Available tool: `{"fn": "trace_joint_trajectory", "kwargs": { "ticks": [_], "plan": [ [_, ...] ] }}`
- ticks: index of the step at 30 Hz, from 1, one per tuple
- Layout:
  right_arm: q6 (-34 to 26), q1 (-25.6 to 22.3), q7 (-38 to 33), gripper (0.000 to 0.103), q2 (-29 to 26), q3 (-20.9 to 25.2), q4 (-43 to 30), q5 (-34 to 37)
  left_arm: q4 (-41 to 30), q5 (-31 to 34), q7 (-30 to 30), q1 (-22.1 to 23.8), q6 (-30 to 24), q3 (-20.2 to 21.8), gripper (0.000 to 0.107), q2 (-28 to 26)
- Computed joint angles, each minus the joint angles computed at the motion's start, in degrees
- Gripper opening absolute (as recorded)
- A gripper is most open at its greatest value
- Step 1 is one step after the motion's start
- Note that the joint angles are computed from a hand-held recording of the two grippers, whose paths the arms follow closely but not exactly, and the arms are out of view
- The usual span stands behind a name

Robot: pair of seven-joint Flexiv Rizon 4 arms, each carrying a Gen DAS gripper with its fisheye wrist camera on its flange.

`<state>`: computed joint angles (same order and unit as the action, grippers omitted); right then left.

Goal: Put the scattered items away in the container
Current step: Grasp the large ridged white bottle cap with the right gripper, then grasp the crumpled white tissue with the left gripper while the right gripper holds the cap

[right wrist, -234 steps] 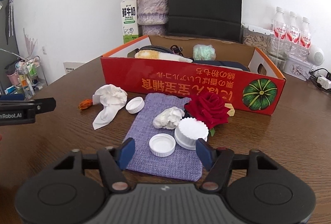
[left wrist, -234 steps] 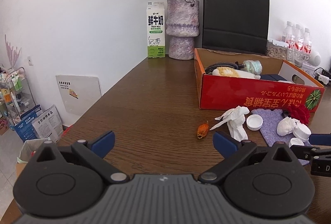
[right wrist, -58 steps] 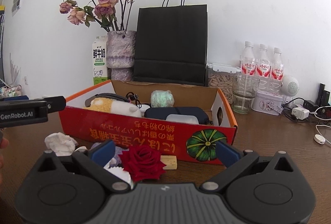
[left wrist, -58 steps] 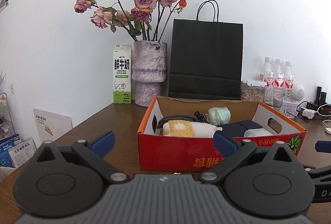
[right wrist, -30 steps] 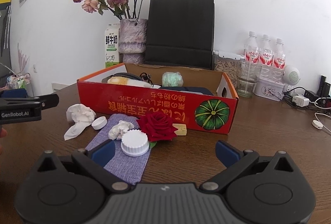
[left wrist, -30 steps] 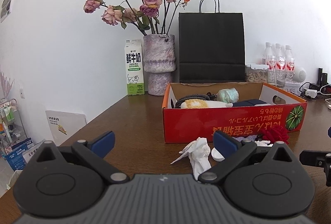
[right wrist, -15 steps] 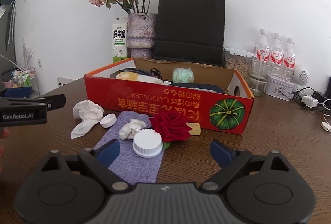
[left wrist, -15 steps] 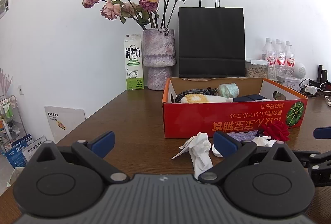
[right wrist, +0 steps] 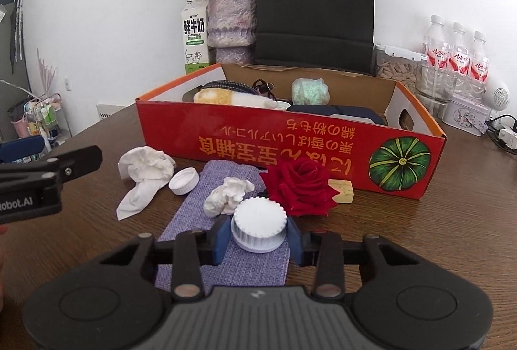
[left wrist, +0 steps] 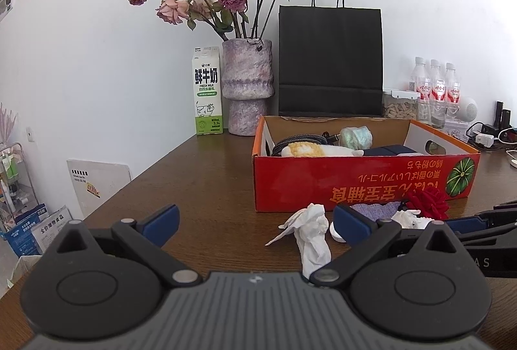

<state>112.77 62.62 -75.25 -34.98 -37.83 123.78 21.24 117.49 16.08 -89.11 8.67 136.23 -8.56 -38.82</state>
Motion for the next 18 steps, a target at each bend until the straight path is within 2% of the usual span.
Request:
{"fn": "trace_joint_trajectory", "kwargs": {
  "ticks": [5, 12, 18],
  "plan": [
    [-0.44, 0.01, -0.38, 0.037, -0.17, -0.13, -0.36, -0.73, -0.09, 0.16, 0.05, 0.04, -0.58, -0.12, 0.103, 0.12],
    [2.02, 1.31, -2.49, 0.037, -0.82, -0.74, -0.09, 1.13, 0.02, 0.04, -0.21, 0.29, -1.34, -0.3, 0.103, 0.35],
    [7.42, 4.08, -5.98, 0.036, -2.57, -2.03, 0.34, 6.94, 0.11, -0.9, -0.24, 0.04, -2.29, -0.2, 0.103, 0.64]
  ]
}}
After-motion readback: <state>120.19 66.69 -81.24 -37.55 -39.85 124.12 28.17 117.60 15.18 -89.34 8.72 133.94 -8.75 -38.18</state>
